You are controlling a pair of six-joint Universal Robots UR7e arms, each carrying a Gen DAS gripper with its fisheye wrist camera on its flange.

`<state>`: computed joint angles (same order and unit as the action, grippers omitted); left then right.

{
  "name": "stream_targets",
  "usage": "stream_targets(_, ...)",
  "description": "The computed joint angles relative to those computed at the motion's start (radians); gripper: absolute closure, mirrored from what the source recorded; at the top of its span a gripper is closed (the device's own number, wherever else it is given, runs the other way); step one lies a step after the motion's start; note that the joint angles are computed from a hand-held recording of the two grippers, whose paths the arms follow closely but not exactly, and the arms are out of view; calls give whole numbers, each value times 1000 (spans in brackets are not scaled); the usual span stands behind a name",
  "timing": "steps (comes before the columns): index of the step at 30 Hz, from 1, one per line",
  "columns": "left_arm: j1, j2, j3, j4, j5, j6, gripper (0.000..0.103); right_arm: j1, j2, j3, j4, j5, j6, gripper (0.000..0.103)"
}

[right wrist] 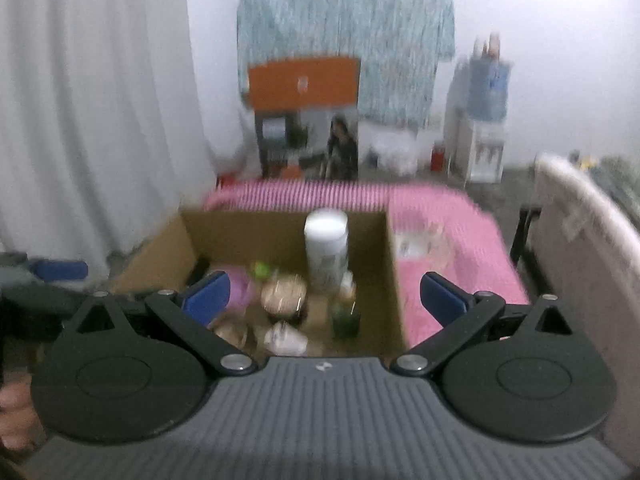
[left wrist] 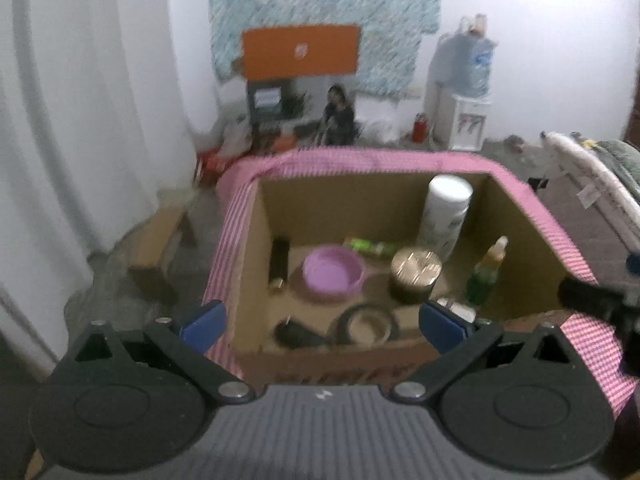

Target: Organize rigid objects

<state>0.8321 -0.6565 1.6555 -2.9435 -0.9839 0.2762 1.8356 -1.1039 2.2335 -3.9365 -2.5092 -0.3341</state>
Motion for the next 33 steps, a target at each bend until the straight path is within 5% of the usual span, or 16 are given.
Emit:
stream_targets(5, 10, -16, 12, 79, 35, -65, 0, -23, 23, -10, 162, 18, 130, 1)
stream_targets(33, 1, -15, 1, 123, 59, -65, 0, -73, 9, -38, 304, 27, 223, 1)
